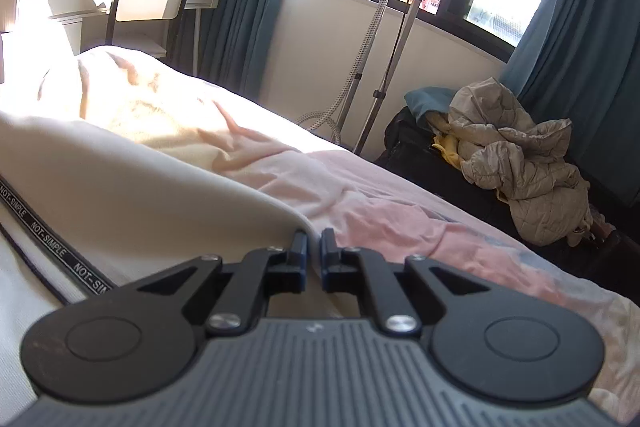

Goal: Fold clothes

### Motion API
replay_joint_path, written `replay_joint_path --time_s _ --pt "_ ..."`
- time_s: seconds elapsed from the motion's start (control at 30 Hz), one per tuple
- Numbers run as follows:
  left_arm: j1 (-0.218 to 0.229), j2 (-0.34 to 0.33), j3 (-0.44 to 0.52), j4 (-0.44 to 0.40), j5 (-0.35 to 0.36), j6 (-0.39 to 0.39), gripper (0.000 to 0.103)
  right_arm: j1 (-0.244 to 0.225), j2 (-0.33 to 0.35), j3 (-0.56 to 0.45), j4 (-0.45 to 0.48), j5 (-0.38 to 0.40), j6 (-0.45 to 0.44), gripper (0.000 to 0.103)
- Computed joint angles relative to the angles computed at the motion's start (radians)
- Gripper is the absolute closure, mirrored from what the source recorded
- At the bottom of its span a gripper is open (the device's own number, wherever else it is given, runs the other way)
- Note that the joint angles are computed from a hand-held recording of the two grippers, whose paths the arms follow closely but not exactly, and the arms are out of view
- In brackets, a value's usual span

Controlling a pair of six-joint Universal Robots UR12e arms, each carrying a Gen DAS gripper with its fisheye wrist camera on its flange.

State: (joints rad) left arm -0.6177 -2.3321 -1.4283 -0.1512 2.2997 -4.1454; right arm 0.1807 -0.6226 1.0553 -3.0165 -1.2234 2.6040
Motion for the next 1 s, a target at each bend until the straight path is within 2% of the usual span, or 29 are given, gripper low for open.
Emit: replay_joint_path --time_s 0.17,0.23,0.27,0.3,0.33,0.4,0.57,0.6,0.67,0.73,0.83,0.87,0.93,1.0 --pt "0.007 -0.012 0.008 -0.012 -0.019 0.011 0.021 0.032 0.075 -0.145 0.132 -0.08 0.009 0.094" --pt "0.011 -0.016 0.011 -0.032 -0.029 0.012 0.021 0.036 0.09 -0.159 0.152 -0.091 0.05 0.09" --pt "0.012 -0.016 0.012 -0.043 -0.037 0.009 0.021 0.031 0.089 -0.15 0.142 -0.076 0.088 0.089" --pt "0.013 -0.017 0.013 -0.046 -0.041 0.008 0.021 0.024 0.083 -0.14 0.142 -0.056 0.12 0.082" --pt "0.013 -0.017 0.012 -0.041 -0.04 0.01 0.021 0.016 0.074 -0.127 0.149 -0.036 0.145 0.068" --pt "0.012 -0.015 0.008 -0.029 -0.038 0.01 0.021 -0.007 0.05 -0.093 0.145 0.02 0.178 0.053" --pt "0.008 -0.01 -0.001 -0.026 -0.043 -0.007 0.021 -0.087 -0.031 0.029 0.085 0.078 0.26 0.05" --pt "0.007 -0.009 0.0 -0.028 -0.042 -0.007 0.021 -0.104 -0.041 0.046 0.064 0.079 0.287 0.046" --pt "0.004 -0.012 0.004 -0.019 -0.044 0.001 0.021 -0.137 -0.045 0.058 0.012 0.036 0.366 0.032" --pt "-0.001 -0.019 0.013 0.0 -0.043 0.025 0.02 -0.162 -0.034 0.041 0.007 -0.043 0.395 0.017" --pt "-0.006 -0.03 0.027 0.023 -0.039 0.079 0.02 -0.181 -0.004 -0.014 0.089 -0.197 0.41 0.016" --pt "-0.008 -0.035 0.03 0.039 -0.036 0.099 0.019 -0.189 0.008 -0.031 0.113 -0.221 0.439 0.016" --pt "-0.01 -0.044 0.035 0.072 -0.031 0.132 0.018 -0.209 0.029 -0.058 0.157 -0.21 0.537 0.016" --pt "-0.007 -0.05 0.039 0.075 -0.04 0.13 0.017 -0.227 0.043 -0.076 0.217 -0.154 0.619 0.016"
